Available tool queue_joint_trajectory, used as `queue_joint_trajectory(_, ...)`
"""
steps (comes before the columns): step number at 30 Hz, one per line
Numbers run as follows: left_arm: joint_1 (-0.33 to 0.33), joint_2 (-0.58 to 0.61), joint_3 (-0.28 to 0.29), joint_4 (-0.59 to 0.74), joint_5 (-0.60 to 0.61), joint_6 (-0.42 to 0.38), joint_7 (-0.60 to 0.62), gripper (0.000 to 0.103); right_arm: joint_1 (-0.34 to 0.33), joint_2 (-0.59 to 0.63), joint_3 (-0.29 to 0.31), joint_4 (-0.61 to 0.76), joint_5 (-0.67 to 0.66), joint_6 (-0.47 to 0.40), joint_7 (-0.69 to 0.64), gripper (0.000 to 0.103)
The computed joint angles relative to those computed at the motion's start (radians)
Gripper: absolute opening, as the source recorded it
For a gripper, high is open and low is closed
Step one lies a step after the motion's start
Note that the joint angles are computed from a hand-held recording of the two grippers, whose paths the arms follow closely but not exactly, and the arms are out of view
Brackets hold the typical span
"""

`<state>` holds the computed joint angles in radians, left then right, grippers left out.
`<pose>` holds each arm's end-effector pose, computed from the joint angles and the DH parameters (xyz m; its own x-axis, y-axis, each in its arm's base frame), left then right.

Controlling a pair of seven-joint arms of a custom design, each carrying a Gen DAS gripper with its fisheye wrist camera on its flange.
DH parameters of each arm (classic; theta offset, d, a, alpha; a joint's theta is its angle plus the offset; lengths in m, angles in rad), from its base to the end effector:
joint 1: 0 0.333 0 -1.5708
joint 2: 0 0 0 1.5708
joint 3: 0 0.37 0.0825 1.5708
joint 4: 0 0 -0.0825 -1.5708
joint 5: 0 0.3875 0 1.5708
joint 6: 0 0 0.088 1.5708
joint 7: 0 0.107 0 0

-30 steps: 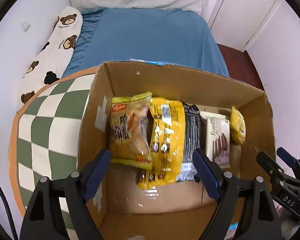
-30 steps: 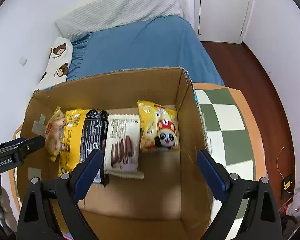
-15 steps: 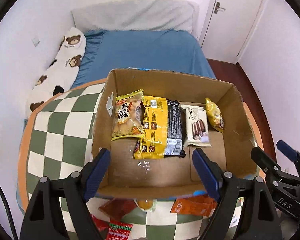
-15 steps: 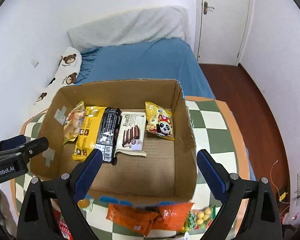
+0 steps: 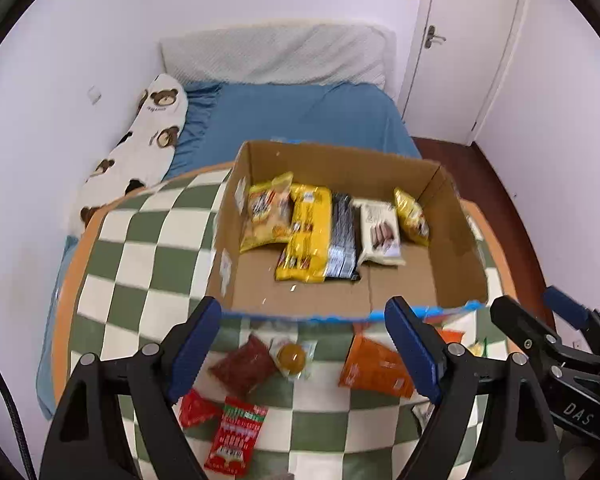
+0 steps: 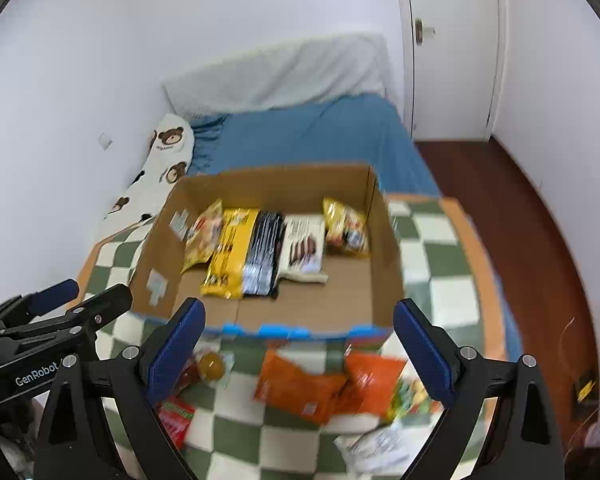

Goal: Organize snacks
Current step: 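Lift both tools out of the box back toward the mat, then grasp the red sauce packet with the left tool while the right tool grasps an orange packet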

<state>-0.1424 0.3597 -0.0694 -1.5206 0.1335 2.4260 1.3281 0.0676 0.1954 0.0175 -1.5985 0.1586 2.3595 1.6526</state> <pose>0.7178 -0.1447 0.5656 -0.0410 -0.9989 0.0243 -0.8507 0.0221 -0.5251 0.6781 0.0587 0.6317 -0.0208 -0.9796 -0.1999 -0.8500 0.1226 -0.5123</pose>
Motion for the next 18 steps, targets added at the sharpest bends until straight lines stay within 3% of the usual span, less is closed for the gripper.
queue_joint_trajectory(4,-0.008,-0.027,0.026,-0.086,0.06,-0.02,-0.046,0.084,-0.008,0.028,0.02,-0.02,0.044,-0.084,-0.094,0.097)
queue_joint_trajectory(7,-0.01,-0.026,0.046,-0.149,0.124,-0.067,-0.094,0.084,0.006,0.088,0.036,-0.015,0.004,-0.162,-0.213,0.097)
queue_joint_trajectory(12,0.011,0.008,0.045,-0.213,0.152,-0.183,-0.105,0.084,0.057,0.167,0.047,-0.027,-0.142,-0.174,-0.382,0.097)
queue_joint_trajectory(18,0.022,0.059,0.039,-0.243,0.159,-0.268,-0.076,0.084,0.115,0.247,0.032,-0.028,-0.311,-0.137,-0.482,0.097)
